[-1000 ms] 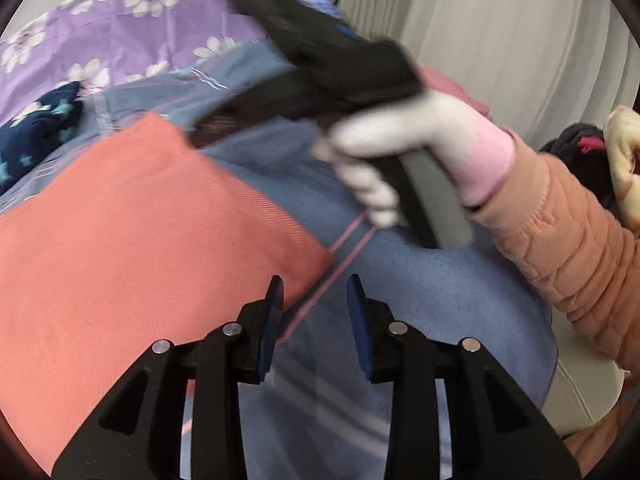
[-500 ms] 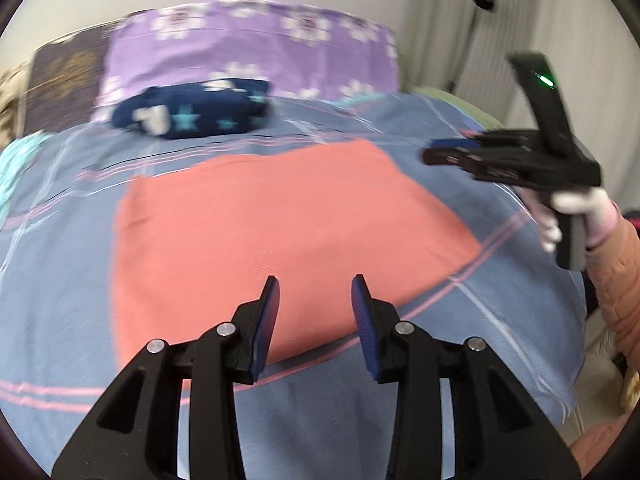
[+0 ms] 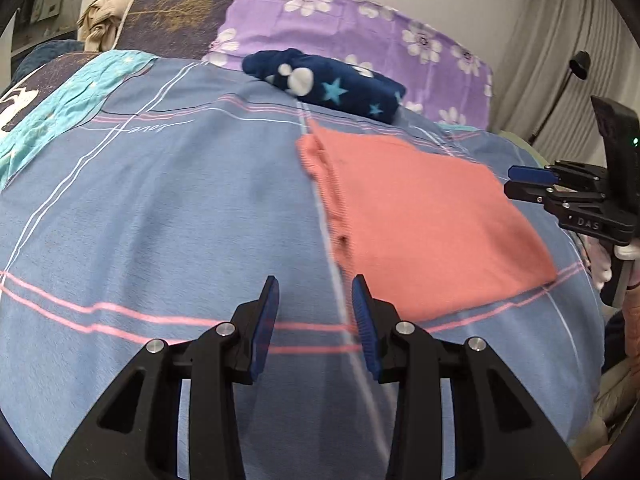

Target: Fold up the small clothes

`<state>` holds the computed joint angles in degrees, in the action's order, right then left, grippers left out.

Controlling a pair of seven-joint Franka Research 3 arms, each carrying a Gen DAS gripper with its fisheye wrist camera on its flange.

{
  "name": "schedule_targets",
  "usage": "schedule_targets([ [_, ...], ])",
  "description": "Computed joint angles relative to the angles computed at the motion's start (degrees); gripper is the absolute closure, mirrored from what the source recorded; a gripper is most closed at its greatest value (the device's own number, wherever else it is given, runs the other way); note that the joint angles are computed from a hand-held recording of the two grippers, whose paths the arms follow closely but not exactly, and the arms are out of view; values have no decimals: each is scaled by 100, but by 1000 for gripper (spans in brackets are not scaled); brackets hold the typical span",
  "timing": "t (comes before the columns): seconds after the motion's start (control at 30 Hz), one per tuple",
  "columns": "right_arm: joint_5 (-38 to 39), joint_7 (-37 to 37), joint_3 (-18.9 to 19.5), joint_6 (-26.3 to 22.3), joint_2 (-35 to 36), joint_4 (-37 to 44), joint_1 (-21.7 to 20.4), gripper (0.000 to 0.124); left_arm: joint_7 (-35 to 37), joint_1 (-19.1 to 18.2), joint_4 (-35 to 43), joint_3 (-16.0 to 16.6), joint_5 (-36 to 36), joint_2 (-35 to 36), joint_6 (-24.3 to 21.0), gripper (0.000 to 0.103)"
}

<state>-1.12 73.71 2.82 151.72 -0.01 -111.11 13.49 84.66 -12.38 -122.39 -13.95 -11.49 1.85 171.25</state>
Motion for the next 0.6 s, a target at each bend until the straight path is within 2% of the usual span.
schedule_targets([
  [0.1,94,-53,59,-281,427,569,99,90,547,125,321,-79,-423,241,-86,65],
  [0.17,292,-118,74,-505,717,985,150,90,1626,413,778,-374,-1394,541,-326,65],
  [0.3,487,-29,43,-920,1356,1913,272,90,3525,998,1584,-932,-3252,1097,-1228,65],
  [0.33,501,-7,33,-1000,1473,2086,304,90,3654,1014,1700,-917,-3408,1193,-1468,65],
  [0.4,523,43,14,-1250,1804,2586,366,90,3789,954,1719,-857,-3538,1221,-1622,65],
  [0.47,469,109,-26,-1452,2109,3034,446,89,4332,1035,1663,-914,-4110,1137,-1794,65],
  [0.6,515,325,-72,-2254,3000,4426,551,88,4649,872,1581,-732,-4387,1039,-2077,64],
])
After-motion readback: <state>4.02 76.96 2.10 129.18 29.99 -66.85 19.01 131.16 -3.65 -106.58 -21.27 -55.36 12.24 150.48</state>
